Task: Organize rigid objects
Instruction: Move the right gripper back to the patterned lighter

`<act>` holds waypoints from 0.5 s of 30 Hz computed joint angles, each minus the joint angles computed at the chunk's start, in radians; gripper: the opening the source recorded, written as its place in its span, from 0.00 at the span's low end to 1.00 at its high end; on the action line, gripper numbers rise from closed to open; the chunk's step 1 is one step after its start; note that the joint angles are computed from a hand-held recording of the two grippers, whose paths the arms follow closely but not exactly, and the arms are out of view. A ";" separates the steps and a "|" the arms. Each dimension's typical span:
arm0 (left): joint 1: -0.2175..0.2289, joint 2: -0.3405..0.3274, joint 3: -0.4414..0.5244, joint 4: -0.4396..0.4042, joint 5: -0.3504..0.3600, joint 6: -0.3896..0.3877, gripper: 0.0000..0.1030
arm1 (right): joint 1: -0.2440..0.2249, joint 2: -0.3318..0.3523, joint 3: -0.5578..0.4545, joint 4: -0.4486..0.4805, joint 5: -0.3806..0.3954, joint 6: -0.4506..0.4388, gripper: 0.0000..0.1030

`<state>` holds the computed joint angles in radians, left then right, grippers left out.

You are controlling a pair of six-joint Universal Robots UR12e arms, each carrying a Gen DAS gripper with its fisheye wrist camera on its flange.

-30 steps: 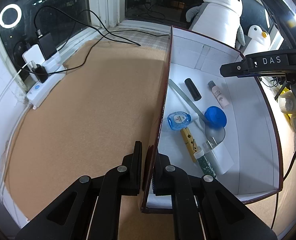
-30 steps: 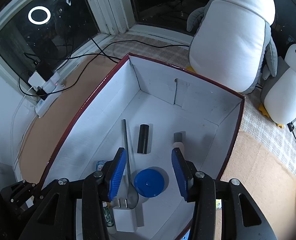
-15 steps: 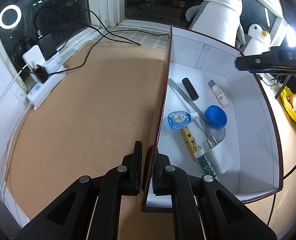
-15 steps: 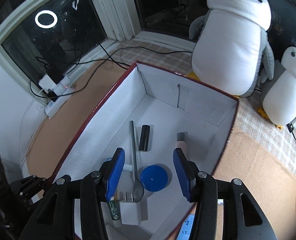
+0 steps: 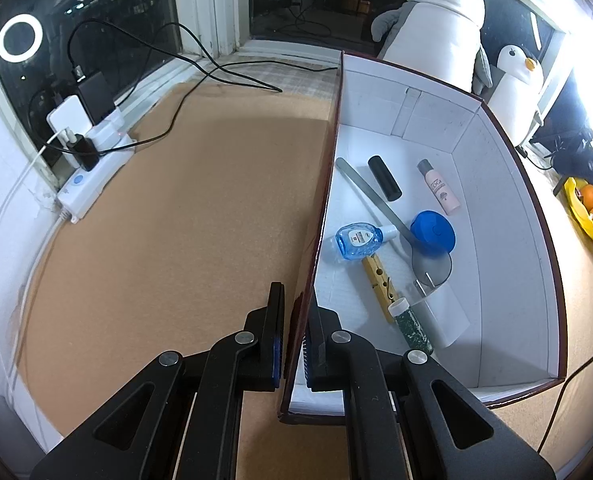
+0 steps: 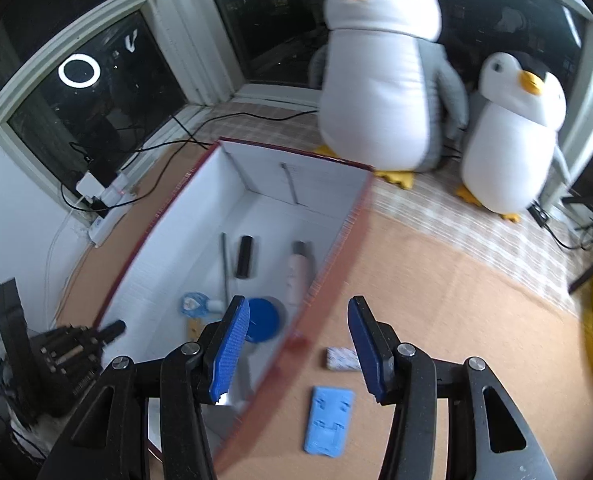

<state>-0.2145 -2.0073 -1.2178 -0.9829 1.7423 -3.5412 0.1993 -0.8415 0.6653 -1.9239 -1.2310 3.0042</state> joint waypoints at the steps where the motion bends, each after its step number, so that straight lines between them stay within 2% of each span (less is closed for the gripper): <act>1: -0.001 -0.001 0.002 -0.001 0.003 0.001 0.07 | -0.004 -0.010 0.020 -0.005 -0.009 -0.006 0.46; 9: -0.007 -0.011 0.023 -0.024 0.025 0.006 0.07 | -0.027 -0.058 0.131 0.001 -0.081 -0.070 0.46; 15: -0.010 -0.015 0.034 -0.047 0.038 -0.004 0.07 | -0.018 -0.067 0.170 0.000 -0.177 -0.176 0.46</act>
